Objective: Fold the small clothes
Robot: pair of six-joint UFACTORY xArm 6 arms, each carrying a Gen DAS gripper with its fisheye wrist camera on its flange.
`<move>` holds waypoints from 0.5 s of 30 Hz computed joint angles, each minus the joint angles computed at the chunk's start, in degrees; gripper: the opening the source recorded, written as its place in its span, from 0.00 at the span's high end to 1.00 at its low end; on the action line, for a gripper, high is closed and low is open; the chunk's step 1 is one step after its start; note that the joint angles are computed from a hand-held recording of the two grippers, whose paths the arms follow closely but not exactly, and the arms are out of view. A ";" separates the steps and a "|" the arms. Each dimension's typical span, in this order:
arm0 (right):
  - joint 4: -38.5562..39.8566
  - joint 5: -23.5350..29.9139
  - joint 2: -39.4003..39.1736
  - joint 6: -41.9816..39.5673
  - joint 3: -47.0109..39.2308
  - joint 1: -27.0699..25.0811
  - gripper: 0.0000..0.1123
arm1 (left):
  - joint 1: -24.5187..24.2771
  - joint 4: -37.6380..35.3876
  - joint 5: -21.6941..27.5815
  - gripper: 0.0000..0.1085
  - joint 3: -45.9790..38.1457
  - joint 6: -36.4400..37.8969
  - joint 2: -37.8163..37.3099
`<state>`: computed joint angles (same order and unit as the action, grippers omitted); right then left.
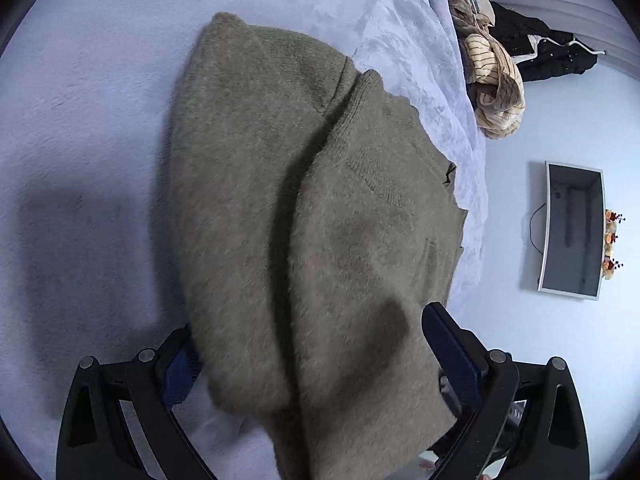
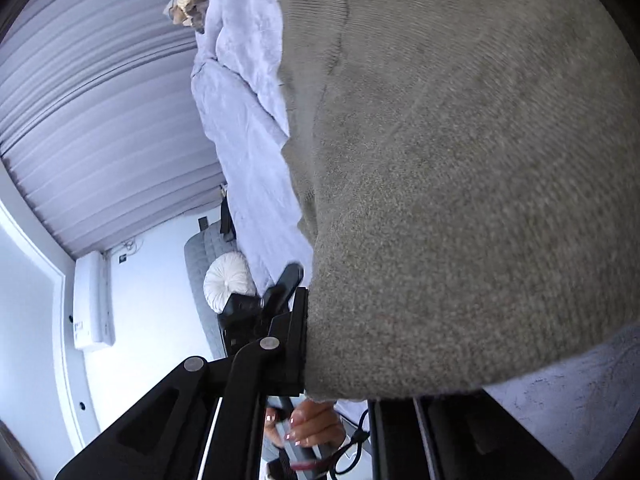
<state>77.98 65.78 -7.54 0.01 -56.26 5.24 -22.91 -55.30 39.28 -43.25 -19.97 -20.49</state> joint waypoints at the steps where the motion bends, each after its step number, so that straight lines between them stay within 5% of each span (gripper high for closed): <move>1: -0.52 0.68 0.25 -0.14 -0.34 -0.14 0.92 | -0.19 -0.78 -0.26 0.08 -1.13 0.62 1.33; 4: -6.59 2.56 1.33 0.85 -2.11 0.36 0.92 | -1.43 3.74 -0.35 0.11 -5.46 -1.70 5.29; 6: -15.04 5.78 2.42 3.03 -4.83 0.56 0.89 | -1.75 10.84 2.53 0.44 -8.61 -6.13 7.79; 9: -25.36 13.69 3.75 2.04 -9.77 -0.88 0.88 | -2.41 19.12 6.28 0.64 -11.71 -9.72 10.10; 12: -30.29 16.99 3.56 -2.17 -14.27 -2.68 0.88 | -3.33 21.77 5.02 0.71 -12.26 -11.14 9.59; 15: -36.03 13.35 5.10 -3.49 -19.43 -3.89 0.88 | -4.40 26.31 5.02 0.72 -13.40 -14.33 10.00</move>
